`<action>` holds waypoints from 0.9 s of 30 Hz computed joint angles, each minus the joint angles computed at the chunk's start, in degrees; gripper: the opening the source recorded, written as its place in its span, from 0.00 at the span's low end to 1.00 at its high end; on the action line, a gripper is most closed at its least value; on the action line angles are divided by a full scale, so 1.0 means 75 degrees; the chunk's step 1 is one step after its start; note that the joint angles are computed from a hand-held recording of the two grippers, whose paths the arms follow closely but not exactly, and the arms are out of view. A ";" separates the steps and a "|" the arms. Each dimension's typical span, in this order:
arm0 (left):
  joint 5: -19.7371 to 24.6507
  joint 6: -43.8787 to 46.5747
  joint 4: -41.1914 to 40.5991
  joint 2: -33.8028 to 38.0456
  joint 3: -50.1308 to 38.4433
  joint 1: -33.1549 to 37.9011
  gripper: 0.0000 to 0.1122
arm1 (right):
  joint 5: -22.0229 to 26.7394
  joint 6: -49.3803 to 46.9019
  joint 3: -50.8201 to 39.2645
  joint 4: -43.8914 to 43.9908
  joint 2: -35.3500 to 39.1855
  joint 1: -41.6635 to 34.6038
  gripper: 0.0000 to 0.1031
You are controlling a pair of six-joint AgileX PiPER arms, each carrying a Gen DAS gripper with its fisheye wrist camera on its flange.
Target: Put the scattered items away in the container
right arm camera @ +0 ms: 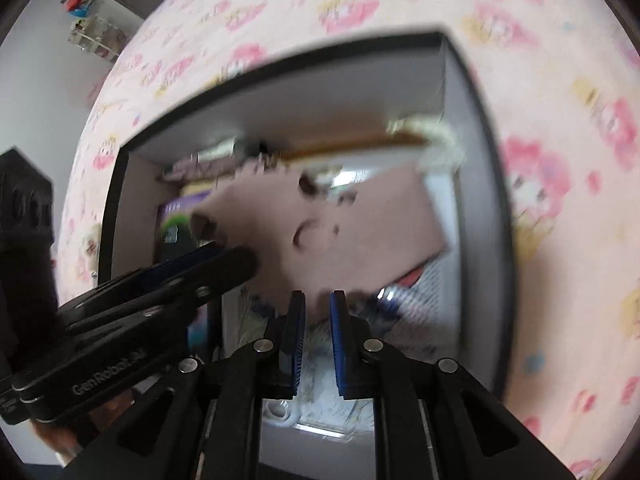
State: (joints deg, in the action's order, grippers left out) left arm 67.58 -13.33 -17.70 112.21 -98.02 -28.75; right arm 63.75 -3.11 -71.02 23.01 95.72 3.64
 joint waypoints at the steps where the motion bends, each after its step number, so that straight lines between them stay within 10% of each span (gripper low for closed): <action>1: 0.0071 0.0006 0.0033 0.0080 -0.0047 -0.0015 0.32 | -0.0011 0.0125 -0.0041 -0.0223 0.0112 0.0065 0.10; 12: -0.0965 0.0362 0.0136 -0.1012 0.0878 0.0139 0.32 | -0.0406 0.0650 -0.0225 -0.0974 0.0100 0.0296 0.10; 27: -0.0075 0.0027 0.0094 -0.0189 0.0202 0.0004 0.32 | -0.0233 0.0884 -0.0413 -0.1056 0.0403 0.0492 0.10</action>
